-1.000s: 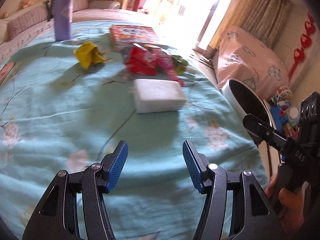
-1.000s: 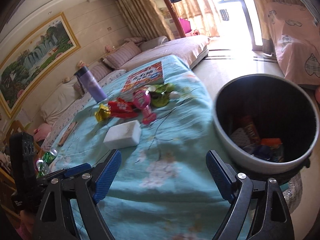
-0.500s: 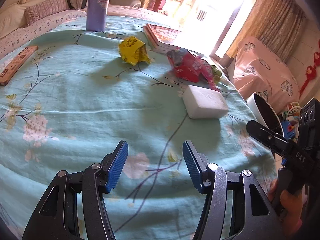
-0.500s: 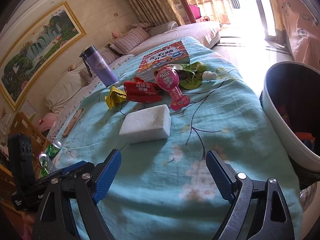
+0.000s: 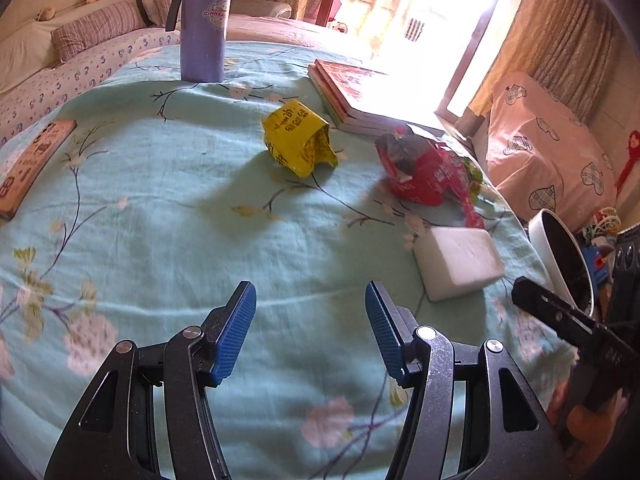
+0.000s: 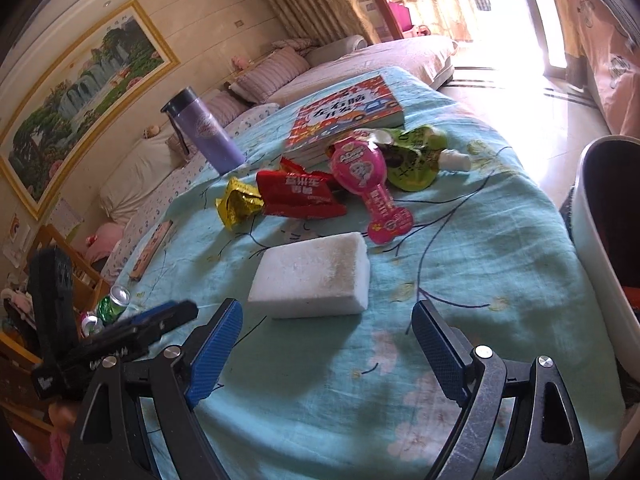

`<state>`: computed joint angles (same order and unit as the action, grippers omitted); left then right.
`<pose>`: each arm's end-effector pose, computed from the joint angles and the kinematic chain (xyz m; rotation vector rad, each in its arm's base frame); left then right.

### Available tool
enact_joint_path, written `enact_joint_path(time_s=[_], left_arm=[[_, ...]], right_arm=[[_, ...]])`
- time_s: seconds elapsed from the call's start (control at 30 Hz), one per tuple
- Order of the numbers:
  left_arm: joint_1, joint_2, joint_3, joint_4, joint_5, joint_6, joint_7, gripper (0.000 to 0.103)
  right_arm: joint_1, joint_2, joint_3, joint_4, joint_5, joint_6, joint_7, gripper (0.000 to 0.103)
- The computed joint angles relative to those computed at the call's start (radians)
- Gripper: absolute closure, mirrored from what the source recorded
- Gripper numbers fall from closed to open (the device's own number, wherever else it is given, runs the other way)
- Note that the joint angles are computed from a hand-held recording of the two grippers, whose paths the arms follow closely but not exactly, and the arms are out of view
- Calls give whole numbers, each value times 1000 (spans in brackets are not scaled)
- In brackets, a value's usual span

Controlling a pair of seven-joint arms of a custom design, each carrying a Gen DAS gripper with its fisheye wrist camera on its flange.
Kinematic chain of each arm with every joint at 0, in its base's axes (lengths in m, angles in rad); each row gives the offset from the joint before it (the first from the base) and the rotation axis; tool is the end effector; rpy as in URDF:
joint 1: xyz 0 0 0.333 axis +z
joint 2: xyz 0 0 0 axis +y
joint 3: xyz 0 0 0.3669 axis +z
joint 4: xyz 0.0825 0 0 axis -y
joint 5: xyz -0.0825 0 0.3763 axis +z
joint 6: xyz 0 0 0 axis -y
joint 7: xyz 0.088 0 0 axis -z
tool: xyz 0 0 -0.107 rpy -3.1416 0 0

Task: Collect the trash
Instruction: 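Move both open tools back over the bed toward the yellow bag and sponge, then grasp the yellow snack bag with the left tool while the right tool grasps the white sponge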

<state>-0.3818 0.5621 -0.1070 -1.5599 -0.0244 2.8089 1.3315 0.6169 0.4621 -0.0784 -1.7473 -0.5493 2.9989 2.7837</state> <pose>0.6845 -0.3411 0.4475 -1.7588 2.1346 -0.9444 0.5937 0.4098 0.4447 -1.5385 1.7676 -0.3045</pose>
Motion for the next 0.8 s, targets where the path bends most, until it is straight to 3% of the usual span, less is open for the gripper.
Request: enact_joint_path(time_s=[0.27,0.43,0.57,0.63,0.67,0.7,0.8], left_arm=[[-14,140,33,245,30,-107,-25,45],[-5,254,23,437,35,-196,-32,45],[-22,351,37,603,61,-271,-39,46],[-34,385,50,660,87,-282,-39,53],[-31,393,43,675,87,-288,-30,74],[-23,403,28,694,80,-300,-14,85],[-13,388,18,663,69,-273,-2,88]], right_arm=[[-49,28,14,47,31,-5,-35,15],[-127,47,121,56,120,14,-175,17],[-165,88,195,97,204,-19,-296,17],[-145,102,177,115,221,-32,-320,25],[-131,103,161,118,221,-36,-325,31],[-119,101,148,119,224,-40,-325,43],[-90,82,104,87,220,-11,-297,58]])
